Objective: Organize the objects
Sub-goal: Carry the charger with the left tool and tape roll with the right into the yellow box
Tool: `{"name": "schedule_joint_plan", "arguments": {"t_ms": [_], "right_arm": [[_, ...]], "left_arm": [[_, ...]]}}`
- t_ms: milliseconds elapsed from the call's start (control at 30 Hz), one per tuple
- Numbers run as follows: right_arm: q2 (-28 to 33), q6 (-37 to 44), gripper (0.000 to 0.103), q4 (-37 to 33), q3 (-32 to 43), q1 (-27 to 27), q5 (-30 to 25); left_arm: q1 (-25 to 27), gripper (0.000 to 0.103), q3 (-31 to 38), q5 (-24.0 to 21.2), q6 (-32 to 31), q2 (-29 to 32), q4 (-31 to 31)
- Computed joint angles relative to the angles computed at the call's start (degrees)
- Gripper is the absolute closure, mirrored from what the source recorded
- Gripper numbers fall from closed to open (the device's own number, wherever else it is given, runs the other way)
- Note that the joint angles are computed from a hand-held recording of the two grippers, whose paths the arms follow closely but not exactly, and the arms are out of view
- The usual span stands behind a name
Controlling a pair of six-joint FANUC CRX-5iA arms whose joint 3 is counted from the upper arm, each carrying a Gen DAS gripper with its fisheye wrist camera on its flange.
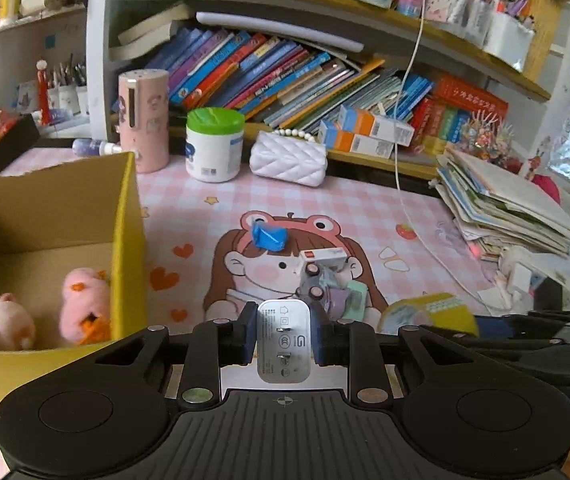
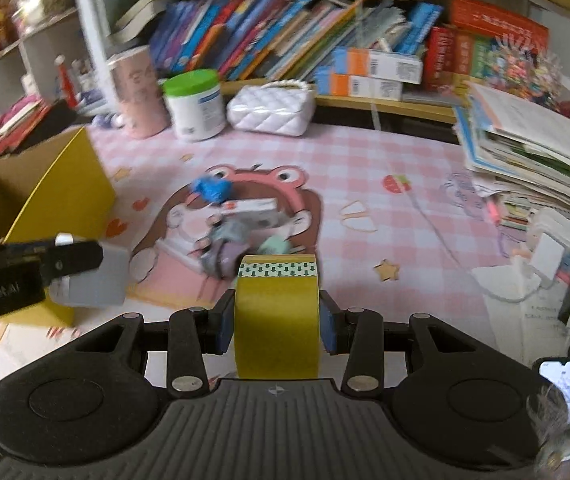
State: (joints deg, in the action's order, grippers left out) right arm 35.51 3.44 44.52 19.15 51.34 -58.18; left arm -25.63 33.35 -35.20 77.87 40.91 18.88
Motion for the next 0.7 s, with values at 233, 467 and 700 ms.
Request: {"name": "schedule_joint_plan", "arguments": {"t_ms": [233,467,700], "right_arm": [[5.6,3.0,0.064,-3.7,11.0,2.4,-5.2],[12.7,7.8,0.064,-3.4,23.1,5.3,-8.3],[17.0,9.9,0.064,-4.7,29.4,8.0,-8.4]], "left_arm": [[3.6,0.079,-14.4,4.7,-7.6,-8.4,6.5],[6.7,0.079,-30.1,15.7,-15.8,-17.2,15.8],[8.2,0.079,-39.9,20.0,-21.8,-22.7,22.9]]}}
